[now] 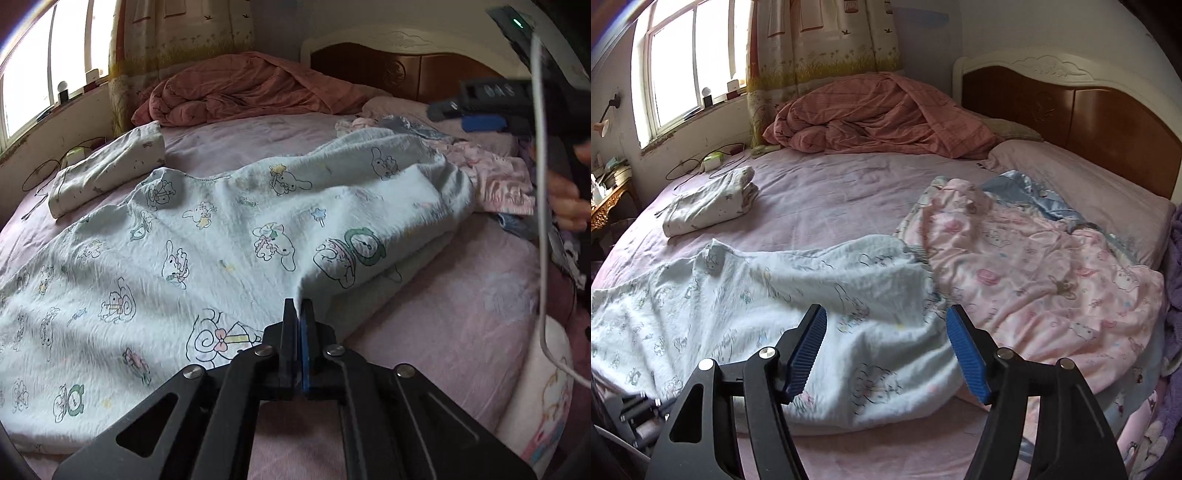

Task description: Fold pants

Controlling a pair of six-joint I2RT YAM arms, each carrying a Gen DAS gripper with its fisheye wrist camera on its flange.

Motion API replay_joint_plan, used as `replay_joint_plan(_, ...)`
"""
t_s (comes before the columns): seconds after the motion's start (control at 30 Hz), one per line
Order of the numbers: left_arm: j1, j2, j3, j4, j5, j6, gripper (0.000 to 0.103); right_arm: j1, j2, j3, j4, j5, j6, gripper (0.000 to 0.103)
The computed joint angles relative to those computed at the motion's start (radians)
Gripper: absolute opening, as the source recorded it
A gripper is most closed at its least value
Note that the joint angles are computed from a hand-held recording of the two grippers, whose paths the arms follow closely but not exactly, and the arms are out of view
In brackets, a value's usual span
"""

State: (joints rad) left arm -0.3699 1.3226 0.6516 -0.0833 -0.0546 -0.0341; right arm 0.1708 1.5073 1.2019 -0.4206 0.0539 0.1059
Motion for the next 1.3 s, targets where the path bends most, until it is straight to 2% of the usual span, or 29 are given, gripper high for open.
replay_joint_plan(0.2,0.025,0.025,0.003,-0.033,0.046,0.003,0.002,0.039,0.083,0.073,-0.003,-0.002,0.025,0.069)
replay_joint_plan(0.27,0.037,0.024,0.010,-0.051,0.064,0.010,0.007,0.045,0.107,0.077,0.003,-0.027,0.031,0.072)
replay_joint_plan(0.33,0.053,0.012,0.017,-0.072,0.077,0.015,0.033,0.047,0.132,0.077,0.001,-0.060,0.029,0.072)
replay_joint_plan(0.47,0.076,-0.015,0.038,-0.110,0.071,0.052,0.037,0.063,0.163,0.033,0.018,-0.116,0.001,0.072)
replay_joint_plan(0.53,0.103,-0.027,0.051,-0.129,0.097,0.063,0.048,0.087,0.157,-0.015,0.047,-0.085,-0.018,0.072)
replay_joint_plan(0.63,0.146,-0.041,0.071,-0.149,0.132,0.065,0.060,0.122,0.156,-0.078,0.092,-0.016,-0.074,0.072)
replay_joint_plan(0.7,0.164,-0.043,0.080,-0.147,0.131,0.058,0.061,0.132,0.170,-0.094,0.084,0.019,-0.098,0.072)
replay_joint_plan(0.77,0.180,-0.038,0.088,-0.144,0.134,0.059,0.062,0.121,0.178,-0.114,0.068,-0.001,-0.114,0.072)
replay_joint_plan(0.87,0.189,-0.015,0.086,-0.114,0.088,0.064,0.067,0.101,0.156,-0.158,0.074,-0.011,-0.152,0.072)
replay_joint_plan(0.97,0.189,0.045,0.102,-0.106,-0.011,0.068,0.068,0.093,0.123,-0.183,0.064,0.006,-0.183,0.074)
replay_joint_plan(1.0,0.190,0.068,0.106,-0.102,-0.052,0.065,0.068,0.092,0.118,-0.185,0.057,0.017,-0.192,0.078)
replay_joint_plan(1.13,0.228,0.128,0.075,-0.019,-0.177,0.095,0.066,0.093,0.101,-0.171,0.019,0.058,-0.199,0.079)
replay_joint_plan(1.3,0.367,0.156,0.082,-0.026,-0.141,0.093,0.066,0.129,0.053,-0.139,0.012,0.024,-0.146,0.080)
